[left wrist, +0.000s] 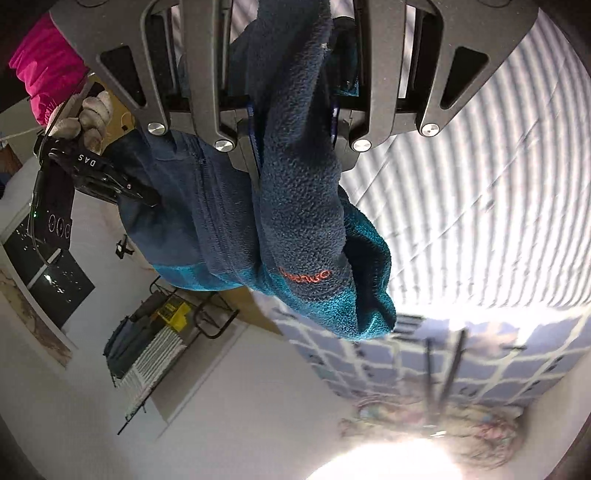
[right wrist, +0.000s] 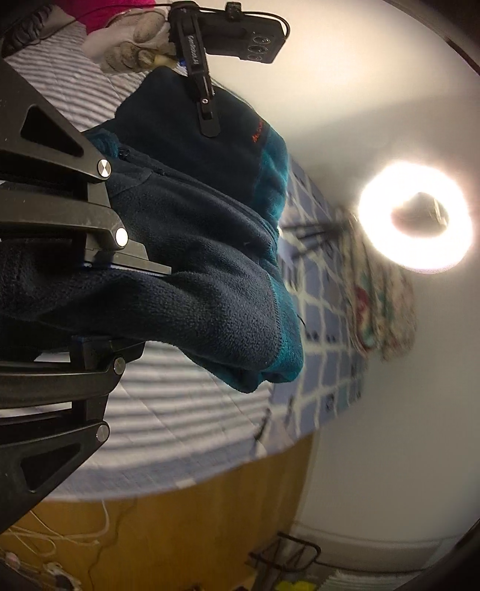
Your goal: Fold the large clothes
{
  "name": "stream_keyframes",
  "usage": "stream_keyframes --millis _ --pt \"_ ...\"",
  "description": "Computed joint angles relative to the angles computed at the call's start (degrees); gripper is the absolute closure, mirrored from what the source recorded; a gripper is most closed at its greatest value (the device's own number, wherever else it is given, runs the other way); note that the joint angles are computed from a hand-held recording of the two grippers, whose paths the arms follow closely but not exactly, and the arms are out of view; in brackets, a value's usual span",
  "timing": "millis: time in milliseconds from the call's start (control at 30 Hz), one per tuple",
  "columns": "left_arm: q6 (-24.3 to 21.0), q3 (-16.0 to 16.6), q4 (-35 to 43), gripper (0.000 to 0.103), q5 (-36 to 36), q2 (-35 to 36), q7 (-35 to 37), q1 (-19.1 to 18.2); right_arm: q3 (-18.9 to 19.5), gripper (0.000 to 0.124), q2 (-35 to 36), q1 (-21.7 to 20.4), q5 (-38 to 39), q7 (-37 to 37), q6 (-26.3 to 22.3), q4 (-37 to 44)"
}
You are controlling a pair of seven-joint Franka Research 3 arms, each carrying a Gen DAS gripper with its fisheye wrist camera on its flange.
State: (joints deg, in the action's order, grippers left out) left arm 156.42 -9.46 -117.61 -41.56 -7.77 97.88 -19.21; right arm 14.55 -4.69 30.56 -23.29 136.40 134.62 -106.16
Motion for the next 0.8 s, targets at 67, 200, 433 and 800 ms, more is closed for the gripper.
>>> stream_keyframes --millis 67,200,433,800 --pt "1.19 -0.58 4.72 0.077 0.40 4.81 0.29 -0.08 -1.00 0.101 0.89 -1.06 -1.39 -0.54 0.54 0.72" --pt "3.34 -3.67 13.47 0.077 2.74 13.57 -0.23 1.67 -2.91 0.101 3.09 -2.82 -3.85 -1.01 1.97 1.98" --pt "5.86 -7.53 26.23 0.077 9.14 27.09 -5.16 3.29 -6.58 0.102 7.36 -4.88 -7.39 1.31 8.17 1.89" --pt "3.36 -5.88 31.05 0.070 24.50 36.38 -21.22 4.32 -10.36 0.091 11.31 -4.95 -9.11 7.11 6.07 -0.74"
